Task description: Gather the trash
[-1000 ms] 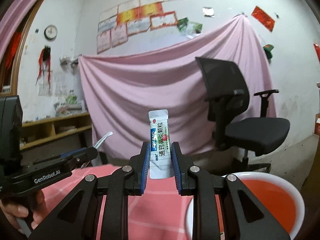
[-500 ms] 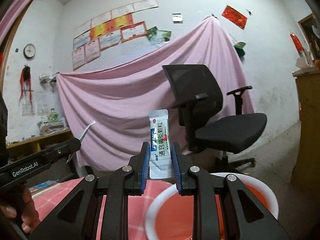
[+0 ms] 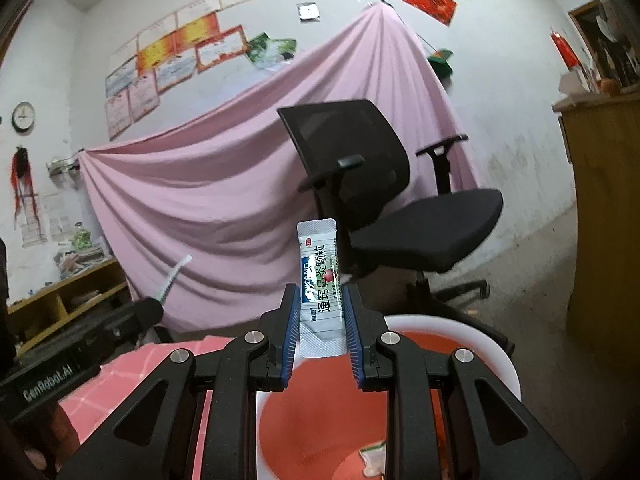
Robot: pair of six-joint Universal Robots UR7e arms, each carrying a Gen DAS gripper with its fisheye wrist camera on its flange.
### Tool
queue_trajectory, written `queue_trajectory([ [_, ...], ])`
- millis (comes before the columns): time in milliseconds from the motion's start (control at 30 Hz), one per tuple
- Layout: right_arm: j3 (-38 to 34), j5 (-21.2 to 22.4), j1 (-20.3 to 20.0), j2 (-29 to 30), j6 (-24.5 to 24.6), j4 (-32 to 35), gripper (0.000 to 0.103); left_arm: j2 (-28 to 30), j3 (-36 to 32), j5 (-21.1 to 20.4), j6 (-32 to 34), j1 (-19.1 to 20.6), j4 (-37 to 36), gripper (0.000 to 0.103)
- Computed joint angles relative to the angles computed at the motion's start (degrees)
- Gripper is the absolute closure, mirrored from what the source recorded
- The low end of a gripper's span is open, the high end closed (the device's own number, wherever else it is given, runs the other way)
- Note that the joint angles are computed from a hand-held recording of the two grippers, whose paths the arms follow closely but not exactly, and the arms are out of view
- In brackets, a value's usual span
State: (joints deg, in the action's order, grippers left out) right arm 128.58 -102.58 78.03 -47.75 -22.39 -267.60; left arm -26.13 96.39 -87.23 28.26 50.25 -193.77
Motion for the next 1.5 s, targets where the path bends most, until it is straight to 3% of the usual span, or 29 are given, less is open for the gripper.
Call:
queue_trajectory([
  [567, 1.5, -1.8, -2.0, -2.4, 4.6, 8.0, 0.082, 0.2, -3.7, 3.9, -6.9, 0.0, 17.4, 0.083],
  [1000, 1.0, -3.2, -0.7, -2.2, 3.4, 8.0, 0.081, -3.0, -2.2, 5.8, -8.9, 0.2, 18.3, 0.078],
  [1067, 0.6, -3.7, 0.2, -1.8, 2.6, 7.4, 0.079, -4.0, -1.3, 6.3, -9.1, 0.2, 17.5, 0.077],
  [1167, 0.1, -4.1, 1.7, -1.2, 2.1, 6.1, 0.074, -6.0, 0.8, 6.6, -9.9, 0.4, 15.3, 0.063],
  [1267, -0.7, -4.9, 3.5, -0.2, 0.9, 4.6, 0.071, -7.9, 2.3, 6.7, -10.6, 0.6, 14.2, 0.062],
  [1400, -1.2, -5.8, 5.7, 1.0, 0.2, 3.5, 0.052, -10.6, 5.2, 8.4, -9.9, 0.6, 11.6, 0.061],
  [1500, -1.3, -7.5, 7.6, 1.9, -0.3, 1.7, 0.045, -12.7, 7.6, 8.8, -10.3, 0.8, 9.9, 0.045],
])
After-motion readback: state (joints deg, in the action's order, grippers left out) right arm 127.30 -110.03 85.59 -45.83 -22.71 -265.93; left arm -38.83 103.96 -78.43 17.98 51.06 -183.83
